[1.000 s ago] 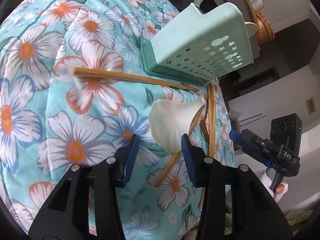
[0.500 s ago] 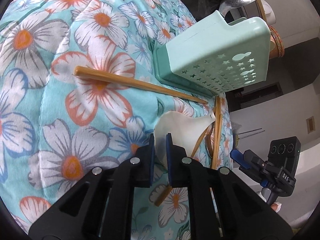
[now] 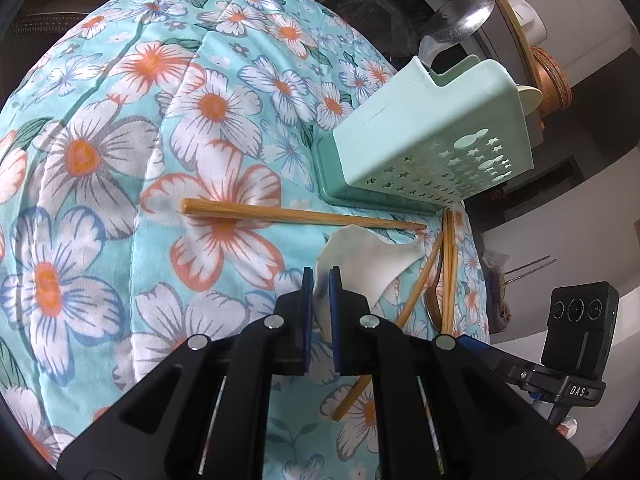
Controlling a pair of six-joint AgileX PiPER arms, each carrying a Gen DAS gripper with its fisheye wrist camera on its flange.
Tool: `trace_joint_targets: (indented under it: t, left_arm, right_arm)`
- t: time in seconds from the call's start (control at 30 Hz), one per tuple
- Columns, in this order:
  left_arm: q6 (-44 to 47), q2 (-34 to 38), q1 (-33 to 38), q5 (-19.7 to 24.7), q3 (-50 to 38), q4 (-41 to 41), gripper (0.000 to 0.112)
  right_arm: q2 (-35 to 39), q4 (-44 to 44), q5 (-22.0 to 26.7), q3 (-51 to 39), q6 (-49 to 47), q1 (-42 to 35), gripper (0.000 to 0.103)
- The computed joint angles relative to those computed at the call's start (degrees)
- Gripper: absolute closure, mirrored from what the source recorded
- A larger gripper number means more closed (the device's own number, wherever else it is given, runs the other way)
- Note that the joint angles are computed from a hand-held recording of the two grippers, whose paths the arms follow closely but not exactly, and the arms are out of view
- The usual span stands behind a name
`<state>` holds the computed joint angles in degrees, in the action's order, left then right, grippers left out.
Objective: Organize utensils
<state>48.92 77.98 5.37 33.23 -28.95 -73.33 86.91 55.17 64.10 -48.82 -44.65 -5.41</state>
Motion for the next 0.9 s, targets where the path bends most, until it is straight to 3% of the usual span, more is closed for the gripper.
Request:
trace_joint_targets:
  t: [0.27,0.73,0.9]
  left_arm:
    - [0.85,-0.69,-0.55,-1.15,0.57,-0.14,0.105]
    - [2.86,0.53,-0.37,-1.22,0.61,-1.57,0.105]
    - [2.93,0.45,-0.26,-1.16,0.70,-1.64,0.105]
  right_arm:
    - [3.24,-5.08,-3.34,-0.70,5.46,4.90,0.065]
    - [-7.08,-21.63,-14.14,2.18,15.40,9.21,0.065]
    - [-10.61,-30.38,-20.64,3.36,20.88,14.46,0.065]
